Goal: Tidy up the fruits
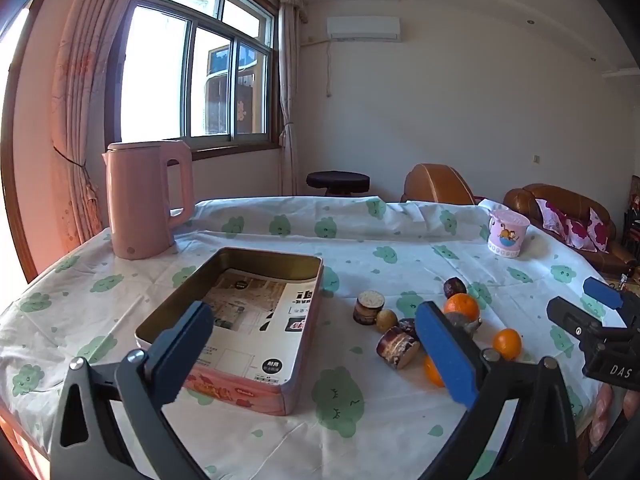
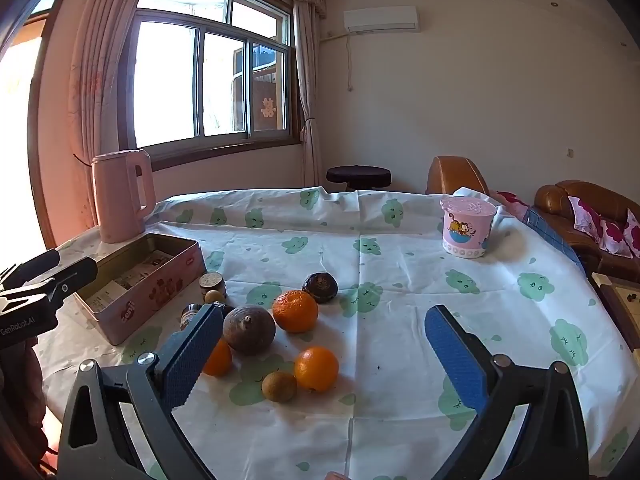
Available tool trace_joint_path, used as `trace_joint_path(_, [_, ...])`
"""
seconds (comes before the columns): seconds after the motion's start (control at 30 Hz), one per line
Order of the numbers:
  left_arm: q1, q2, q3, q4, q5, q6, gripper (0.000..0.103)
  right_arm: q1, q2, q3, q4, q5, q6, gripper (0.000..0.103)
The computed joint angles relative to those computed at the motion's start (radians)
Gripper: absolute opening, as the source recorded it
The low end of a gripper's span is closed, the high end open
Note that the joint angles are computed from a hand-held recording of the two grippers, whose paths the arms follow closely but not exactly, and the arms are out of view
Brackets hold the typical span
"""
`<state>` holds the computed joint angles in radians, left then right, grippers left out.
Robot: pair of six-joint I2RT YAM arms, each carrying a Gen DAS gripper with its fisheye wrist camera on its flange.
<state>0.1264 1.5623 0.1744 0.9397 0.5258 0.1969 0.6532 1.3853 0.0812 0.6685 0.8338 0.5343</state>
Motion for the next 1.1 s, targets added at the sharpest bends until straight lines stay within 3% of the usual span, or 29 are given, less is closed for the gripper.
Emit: trace_joint_path(1.1, [0.011, 0.027, 0.001, 0.020, 0.005, 0.006, 0.103, 0.006, 0.041, 0.016, 0.023, -0.013, -0.001, 0.102])
